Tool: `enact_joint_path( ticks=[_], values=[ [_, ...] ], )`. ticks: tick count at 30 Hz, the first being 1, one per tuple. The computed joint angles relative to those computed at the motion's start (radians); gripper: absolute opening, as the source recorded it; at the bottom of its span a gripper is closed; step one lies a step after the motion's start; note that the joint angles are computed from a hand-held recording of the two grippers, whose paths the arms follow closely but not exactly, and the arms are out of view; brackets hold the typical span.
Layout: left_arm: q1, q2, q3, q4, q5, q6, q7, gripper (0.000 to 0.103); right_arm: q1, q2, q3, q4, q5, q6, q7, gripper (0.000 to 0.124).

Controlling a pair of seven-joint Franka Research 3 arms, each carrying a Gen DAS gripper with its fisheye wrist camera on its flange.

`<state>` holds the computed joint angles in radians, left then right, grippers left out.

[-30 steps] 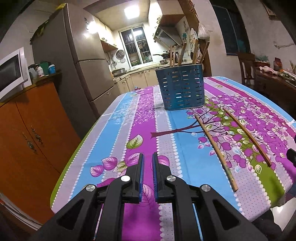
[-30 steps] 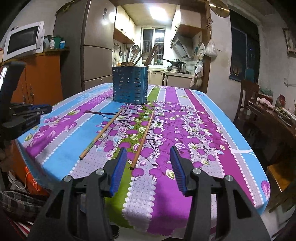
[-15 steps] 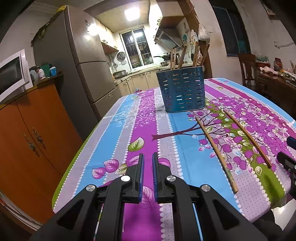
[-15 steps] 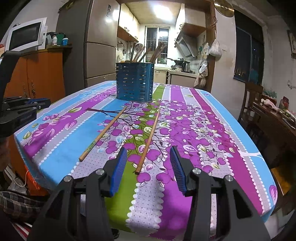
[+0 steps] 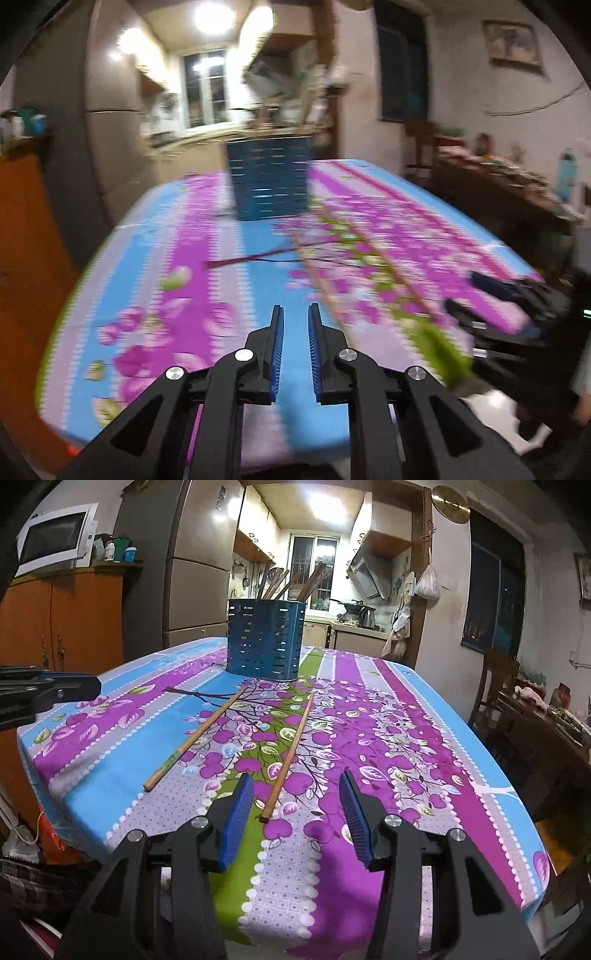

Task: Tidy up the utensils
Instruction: 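Move the left tool back to the last chopsticks while the right tool returns too, then close the left tool on one of the last chopsticks while the right tool grasps the other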

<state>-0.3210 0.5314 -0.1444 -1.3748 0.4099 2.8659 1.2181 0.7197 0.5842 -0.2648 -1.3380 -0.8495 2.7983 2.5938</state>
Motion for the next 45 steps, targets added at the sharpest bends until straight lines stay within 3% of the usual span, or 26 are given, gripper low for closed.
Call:
enact_joint_path(
  ticks=[3,7,9,17,22,27,31,36,43,45],
  values=[
    [0.097,0.021,-0.152,-0.007,-0.128,0.010,0.166,0.015,-0.005,-0.021,0.006,-0.039,0.001,0.011,-0.014,0.046],
    [0.136,0.087,-0.232,0.070,-0.282,-0.095,0.278,0.015,-0.008,-0.062,0.002,-0.107,-0.016,0.042,0.008,0.046],
    [0.136,0.123,-0.239,0.119,-0.340,-0.148,0.302,0.015,-0.014,-0.077,0.005,-0.132,-0.023,0.062,0.015,0.046],
    [0.025,0.210,-0.122,0.257,-0.324,-0.218,0.288,0.015,-0.098,-0.046,0.104,-0.111,0.163,0.165,-0.231,0.036],
    [-0.035,0.227,-0.047,0.279,-0.237,-0.186,0.214,0.017,-0.153,-0.003,0.172,-0.058,0.311,0.146,-0.404,0.028],
    [-0.056,0.205,-0.013,0.226,-0.163,-0.128,0.128,0.017,-0.182,0.027,0.210,-0.036,0.427,0.145,-0.520,0.024],
    [-0.034,0.190,-0.032,0.184,-0.154,-0.078,0.100,0.017,-0.144,0.025,0.158,-0.063,0.475,0.197,-0.514,0.011],
    [-0.033,0.183,-0.022,0.167,-0.131,-0.056,0.064,0.010,-0.066,0.025,0.056,-0.092,0.524,0.246,-0.474,0.007],
    [-0.077,0.146,0.098,0.123,-0.001,-0.029,-0.075,0.008,0.039,0.024,-0.077,-0.123,0.605,0.284,-0.435,0.006],
    [-0.067,0.141,0.100,0.115,0.033,-0.030,-0.081,0.008,0.032,0.029,-0.066,-0.112,0.629,0.263,-0.459,0.006]
  ],
)
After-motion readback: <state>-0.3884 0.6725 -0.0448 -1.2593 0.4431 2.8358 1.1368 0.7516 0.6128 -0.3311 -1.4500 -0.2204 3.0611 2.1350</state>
